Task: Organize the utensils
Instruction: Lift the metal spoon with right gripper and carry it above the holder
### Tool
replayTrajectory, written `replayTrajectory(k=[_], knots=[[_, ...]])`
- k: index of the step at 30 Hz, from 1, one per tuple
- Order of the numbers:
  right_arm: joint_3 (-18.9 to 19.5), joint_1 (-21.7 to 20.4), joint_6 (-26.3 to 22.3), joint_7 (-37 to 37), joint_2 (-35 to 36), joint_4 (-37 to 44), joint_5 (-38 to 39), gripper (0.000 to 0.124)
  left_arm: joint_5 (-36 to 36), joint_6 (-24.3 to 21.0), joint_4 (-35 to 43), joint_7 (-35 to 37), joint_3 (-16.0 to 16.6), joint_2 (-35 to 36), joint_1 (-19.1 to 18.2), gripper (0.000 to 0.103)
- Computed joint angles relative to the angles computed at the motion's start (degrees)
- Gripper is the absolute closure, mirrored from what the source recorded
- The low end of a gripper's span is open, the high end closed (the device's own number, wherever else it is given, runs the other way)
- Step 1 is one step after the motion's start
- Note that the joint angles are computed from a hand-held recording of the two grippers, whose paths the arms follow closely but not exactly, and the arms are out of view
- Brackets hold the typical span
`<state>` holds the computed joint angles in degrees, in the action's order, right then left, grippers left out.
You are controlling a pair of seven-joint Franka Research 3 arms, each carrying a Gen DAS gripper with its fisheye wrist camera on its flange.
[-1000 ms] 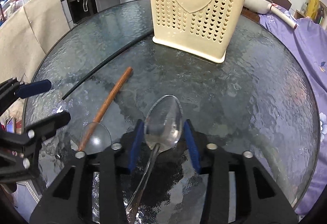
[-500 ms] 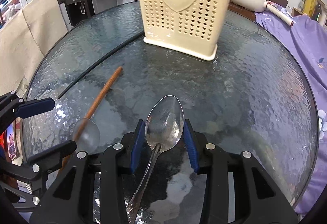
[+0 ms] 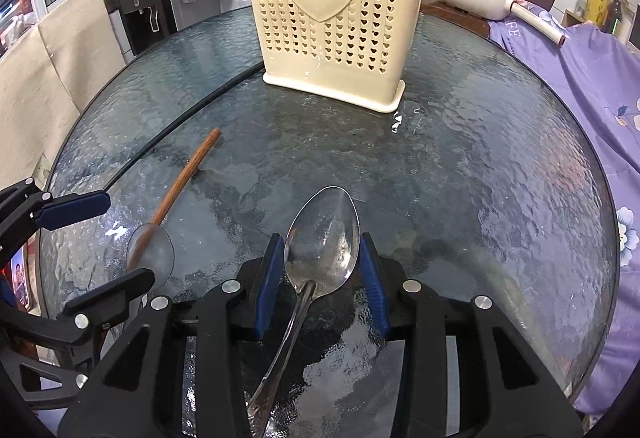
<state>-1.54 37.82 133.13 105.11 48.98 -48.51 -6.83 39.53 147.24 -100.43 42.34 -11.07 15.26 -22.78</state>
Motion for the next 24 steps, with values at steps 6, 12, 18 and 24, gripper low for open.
replayTrajectory(k=[6,12,18,24], knots=[[0.3,-0.4,1.4,-0.4,-0.9,-1.7,0.4,0.085,2.5,-3.2,2.1,-0.4,0.4,1.4,-1.4,0.041],[0.4,-0.5,2.2,-0.6,-1.3,-2.7,0.7,0.085,2.9,-5.4,4.1,-0.1,0.3,2.9,-2.4,0.042],[0.5,-0.5,2.9,-0.8,-1.8,-3.7,0.8,0.085,1.9,-5.9,5.1,0.4,0.3,3.8,-2.8,0.054],[0.3,-0.4,2.6,-0.8,-1.7,-3.3,0.6,0.085,1.5,-5.8,5.6,0.3,0.5,4.2,-3.0,0.067]])
